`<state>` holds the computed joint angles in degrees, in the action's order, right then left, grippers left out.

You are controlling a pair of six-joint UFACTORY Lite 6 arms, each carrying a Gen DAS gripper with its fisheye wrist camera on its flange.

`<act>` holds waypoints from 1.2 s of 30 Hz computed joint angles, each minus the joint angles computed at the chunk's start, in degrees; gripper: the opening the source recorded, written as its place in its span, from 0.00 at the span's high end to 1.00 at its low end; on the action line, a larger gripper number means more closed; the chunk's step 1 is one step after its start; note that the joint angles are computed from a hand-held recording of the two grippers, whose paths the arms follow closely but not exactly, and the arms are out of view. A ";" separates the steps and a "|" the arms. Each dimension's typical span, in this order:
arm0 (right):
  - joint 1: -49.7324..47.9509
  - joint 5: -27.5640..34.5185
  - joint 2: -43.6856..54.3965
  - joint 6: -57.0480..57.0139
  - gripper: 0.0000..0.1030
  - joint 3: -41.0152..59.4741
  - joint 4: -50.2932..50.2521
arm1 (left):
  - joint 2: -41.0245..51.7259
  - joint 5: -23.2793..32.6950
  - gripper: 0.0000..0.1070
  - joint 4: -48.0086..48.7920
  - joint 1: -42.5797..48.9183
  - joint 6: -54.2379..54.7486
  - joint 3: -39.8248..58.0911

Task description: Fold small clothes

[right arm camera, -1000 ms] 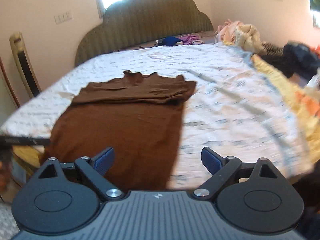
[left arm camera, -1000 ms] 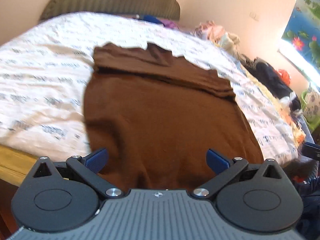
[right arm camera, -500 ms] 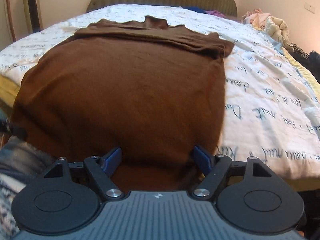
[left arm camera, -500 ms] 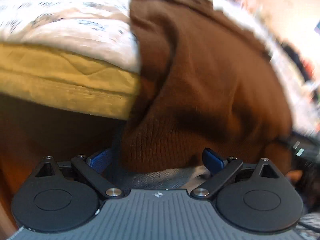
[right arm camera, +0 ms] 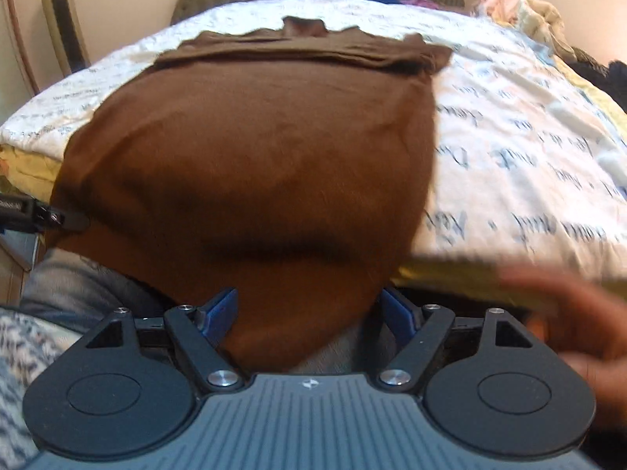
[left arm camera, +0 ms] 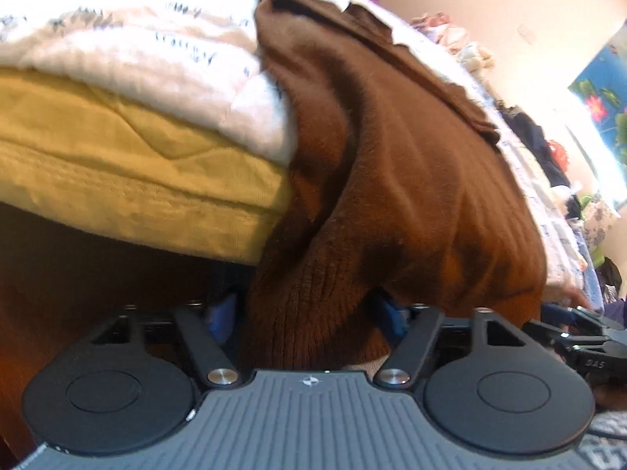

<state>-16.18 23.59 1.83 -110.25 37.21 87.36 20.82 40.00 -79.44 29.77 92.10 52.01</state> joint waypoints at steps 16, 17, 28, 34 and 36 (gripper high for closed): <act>-12.06 16.93 5.66 14.74 0.38 3.06 -9.08 | 3.72 10.32 0.32 2.54 5.81 0.55 2.31; -12.15 16.86 5.26 15.39 0.45 3.05 -9.51 | 4.30 11.16 0.32 2.41 6.44 0.27 2.51; -10.40 15.81 3.86 17.50 0.66 3.58 -11.92 | 6.27 11.99 0.73 5.62 6.29 -4.40 7.04; -10.67 16.92 6.53 18.50 0.66 6.06 -12.80 | 8.21 13.42 0.86 6.11 6.75 -5.34 8.22; -10.40 16.58 5.75 18.29 0.66 5.52 -12.66 | 8.90 14.07 0.82 4.46 7.03 -4.91 8.10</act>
<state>-26.59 40.17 7.58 -91.96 42.73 74.69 29.72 54.07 -74.98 36.81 87.20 60.11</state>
